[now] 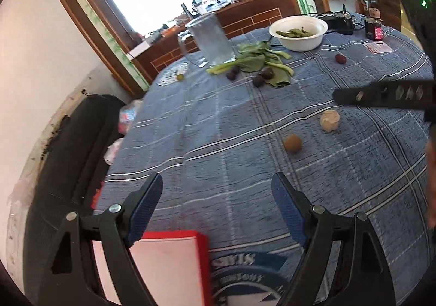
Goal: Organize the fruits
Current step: 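Grasp a round beige pastry with the right gripper while the left gripper grasps a brown nut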
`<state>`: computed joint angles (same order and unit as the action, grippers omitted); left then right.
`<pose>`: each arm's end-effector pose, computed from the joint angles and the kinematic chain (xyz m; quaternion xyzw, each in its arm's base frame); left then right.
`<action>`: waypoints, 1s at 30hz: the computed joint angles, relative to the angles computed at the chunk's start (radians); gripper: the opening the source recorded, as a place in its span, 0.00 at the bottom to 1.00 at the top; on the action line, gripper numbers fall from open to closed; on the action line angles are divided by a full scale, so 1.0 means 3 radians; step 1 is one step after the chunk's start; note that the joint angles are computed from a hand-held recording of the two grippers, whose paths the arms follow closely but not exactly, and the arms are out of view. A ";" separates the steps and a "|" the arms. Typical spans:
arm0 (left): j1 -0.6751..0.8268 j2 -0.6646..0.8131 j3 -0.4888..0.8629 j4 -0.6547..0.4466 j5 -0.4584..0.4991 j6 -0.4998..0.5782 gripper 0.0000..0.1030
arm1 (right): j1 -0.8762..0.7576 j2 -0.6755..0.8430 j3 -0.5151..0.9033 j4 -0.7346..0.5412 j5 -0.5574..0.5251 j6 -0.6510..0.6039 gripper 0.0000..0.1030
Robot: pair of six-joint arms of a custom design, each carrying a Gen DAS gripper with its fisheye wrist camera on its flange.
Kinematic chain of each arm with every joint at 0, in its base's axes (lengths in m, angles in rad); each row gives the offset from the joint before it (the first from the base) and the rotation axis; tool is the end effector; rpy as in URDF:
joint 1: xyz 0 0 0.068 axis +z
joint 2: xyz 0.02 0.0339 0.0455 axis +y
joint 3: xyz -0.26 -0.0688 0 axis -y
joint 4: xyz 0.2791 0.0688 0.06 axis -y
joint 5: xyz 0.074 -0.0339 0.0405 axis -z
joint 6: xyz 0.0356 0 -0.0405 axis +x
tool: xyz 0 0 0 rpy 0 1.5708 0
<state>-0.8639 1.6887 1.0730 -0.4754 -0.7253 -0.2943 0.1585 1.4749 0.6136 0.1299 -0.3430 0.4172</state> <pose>0.2515 -0.2580 0.1702 0.1743 0.8953 0.1669 0.3745 0.2968 0.0596 0.1278 0.0471 0.9013 0.2634 0.3407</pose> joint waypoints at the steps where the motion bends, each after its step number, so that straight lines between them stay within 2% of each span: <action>1: 0.0009 0.0037 0.0010 0.0021 0.0026 0.0026 0.80 | 0.0017 0.0007 0.0006 0.0000 0.0065 -0.0021 0.53; 12: 0.0131 -0.0006 -0.0076 0.0111 0.0280 0.0085 0.80 | 0.0286 0.0337 0.0208 -0.0068 0.0614 -0.0120 0.53; 14: 0.0136 0.0033 -0.0032 0.0098 0.0309 0.0084 0.80 | 0.0306 0.0369 0.0239 -0.0087 0.0685 -0.0132 0.43; 18: 0.0148 0.0176 0.0145 0.0011 0.0422 0.0065 0.80 | 0.0355 0.0406 0.0283 -0.0119 0.0793 -0.0243 0.38; 20: 0.0166 0.0258 0.0246 -0.0051 0.0498 0.0046 0.80 | 0.0348 0.0383 0.0296 -0.0166 0.0701 -0.0306 0.22; 22: 0.0167 0.0368 0.0367 -0.0129 0.0527 0.0015 0.80 | 0.0323 0.0315 0.0294 -0.0245 0.0700 -0.0286 0.23; 25: 0.0147 0.0530 0.0541 -0.0219 0.0560 -0.0030 0.80 | 0.0125 0.0134 0.0180 -0.0172 0.0484 -0.0180 0.23; 30: 0.0127 0.0857 0.0878 -0.0270 0.0586 -0.0113 0.80 | -0.0319 -0.0121 -0.0003 -0.0026 -0.0094 0.0049 0.23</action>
